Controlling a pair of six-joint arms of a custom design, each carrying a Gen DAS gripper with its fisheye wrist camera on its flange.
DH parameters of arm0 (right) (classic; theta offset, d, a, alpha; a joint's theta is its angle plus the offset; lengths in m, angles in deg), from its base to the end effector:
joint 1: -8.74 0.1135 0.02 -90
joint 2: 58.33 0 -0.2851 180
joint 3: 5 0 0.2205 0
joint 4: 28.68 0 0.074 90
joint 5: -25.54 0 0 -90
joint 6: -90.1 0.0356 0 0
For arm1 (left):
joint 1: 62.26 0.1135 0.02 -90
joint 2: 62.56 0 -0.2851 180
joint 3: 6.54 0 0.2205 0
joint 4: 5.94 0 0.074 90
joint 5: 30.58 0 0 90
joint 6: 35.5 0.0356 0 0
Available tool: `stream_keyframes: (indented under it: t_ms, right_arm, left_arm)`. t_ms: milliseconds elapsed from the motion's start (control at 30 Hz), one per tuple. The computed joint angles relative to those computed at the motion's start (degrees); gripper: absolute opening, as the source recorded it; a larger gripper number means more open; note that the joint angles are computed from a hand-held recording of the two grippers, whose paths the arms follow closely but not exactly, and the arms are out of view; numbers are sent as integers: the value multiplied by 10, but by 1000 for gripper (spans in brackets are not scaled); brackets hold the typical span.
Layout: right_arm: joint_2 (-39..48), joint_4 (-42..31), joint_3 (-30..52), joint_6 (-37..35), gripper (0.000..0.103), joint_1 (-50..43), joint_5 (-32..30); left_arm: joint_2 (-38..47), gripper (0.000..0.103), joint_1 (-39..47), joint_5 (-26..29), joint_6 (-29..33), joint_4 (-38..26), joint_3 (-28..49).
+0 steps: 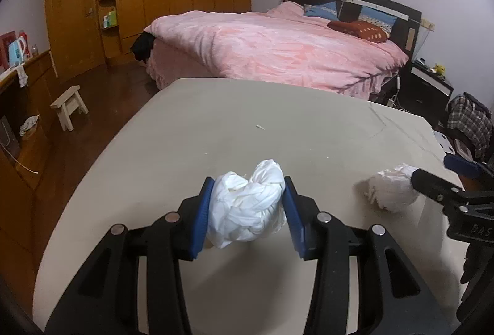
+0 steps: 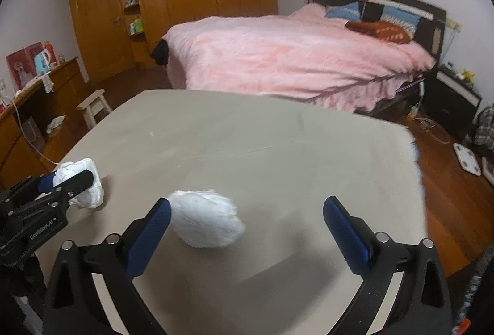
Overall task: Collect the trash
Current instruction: 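Grasp one white tissue ball with the left tool while the right grasps the other, then carry both white tissue balls over the black bin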
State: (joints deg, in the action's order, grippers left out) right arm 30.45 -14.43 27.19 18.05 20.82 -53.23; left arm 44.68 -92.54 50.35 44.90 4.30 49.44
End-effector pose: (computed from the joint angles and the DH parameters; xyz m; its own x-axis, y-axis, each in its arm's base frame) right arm 0.2125 0.0384 0.1411 -0.6464 0.1708 -0.7436 0.1416 0.9845 0.1030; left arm 0.2834 -0.1589 0.1422 -0.6248 0.1741 -0.7612 0.2952 0.9552 -0.0238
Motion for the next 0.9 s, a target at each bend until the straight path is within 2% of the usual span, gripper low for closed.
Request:
stream_keyframes:
  t_ms: [133,200,300,400,467,567,667,900]
  right_arm:
    - [49,-2,28,2,97,19,8]
    - [63,-4,36,4,92,25,7]
    - [76,-12,43,10,81,31,4]
    - [81,-18,44,14,65,30,-9]
    - [80,-20,43,14,51,28,-25]
    - [63,-39,45,6,46,27,-35]
    - [26,-57,37,6,45,28,-39]
    - [-125,-138,10,7,45,19,-31]
  left_arm:
    - [1,43,16,10,1,1,-2]
    - [2,43,22,15,-1,4,-4]
    - [3,43,25,18,-5,5,-5]
    - [6,43,24,17,-5,3,-1]
    - [5,43,23,16,-2,3,-1]
    - [0,44,19,11,0,6,-6]
    - [-11,43,14,7,2,8,-16]
    - [-65,43,-15,-6,-10,-6,-41]
